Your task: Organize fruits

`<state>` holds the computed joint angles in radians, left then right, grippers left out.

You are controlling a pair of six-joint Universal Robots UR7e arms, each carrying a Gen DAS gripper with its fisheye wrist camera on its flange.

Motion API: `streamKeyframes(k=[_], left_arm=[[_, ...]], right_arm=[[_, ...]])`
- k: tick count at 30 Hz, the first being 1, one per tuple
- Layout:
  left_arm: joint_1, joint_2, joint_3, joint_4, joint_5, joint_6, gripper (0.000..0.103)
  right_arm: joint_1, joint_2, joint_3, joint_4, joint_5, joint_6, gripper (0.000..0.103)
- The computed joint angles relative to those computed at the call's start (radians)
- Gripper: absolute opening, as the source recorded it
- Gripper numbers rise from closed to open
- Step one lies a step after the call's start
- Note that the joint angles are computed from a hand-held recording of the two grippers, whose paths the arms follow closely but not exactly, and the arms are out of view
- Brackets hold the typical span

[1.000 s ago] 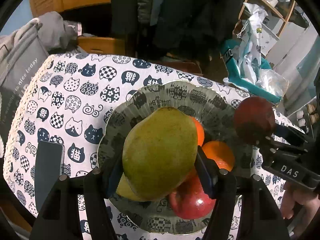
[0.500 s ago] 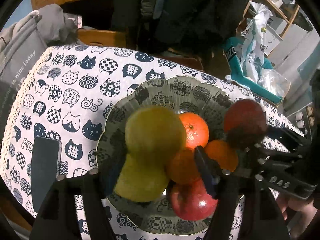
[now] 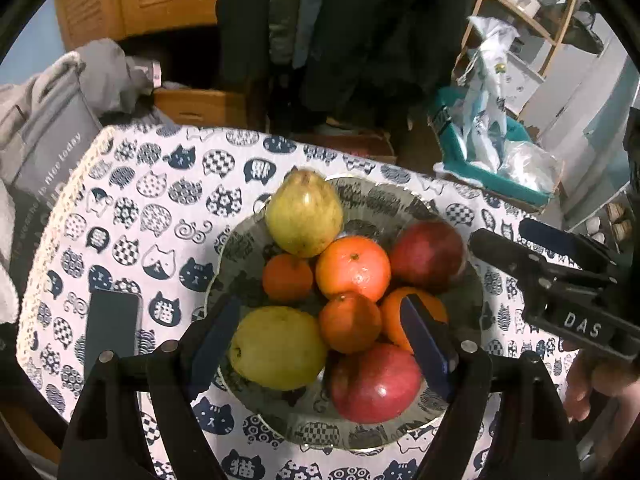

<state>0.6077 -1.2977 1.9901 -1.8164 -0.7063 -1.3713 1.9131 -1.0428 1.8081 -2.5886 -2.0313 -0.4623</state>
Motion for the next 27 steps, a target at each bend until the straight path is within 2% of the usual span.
streamKeyframes(k=[17, 23, 27], left_arm=[[-0.171, -0.05, -0.065, 0.283, 0.097, -0.196, 0.084], [-0.222, -0.036, -0.114, 0.394, 0.128, -0.262, 0.089], [-0.254, -0.023, -0.151, 0.47, 0.152, -0.313, 0.097]], right_arm=[[0.075, -0.161, 0.052, -0.115, -0.049, -0.022, 0.084], [0.099, -0.238, 0.071, -0.132, -0.05, -0.043, 0.085], [0.109, -0.292, 0.082, -0.143, -0.047, -0.056, 0.085]])
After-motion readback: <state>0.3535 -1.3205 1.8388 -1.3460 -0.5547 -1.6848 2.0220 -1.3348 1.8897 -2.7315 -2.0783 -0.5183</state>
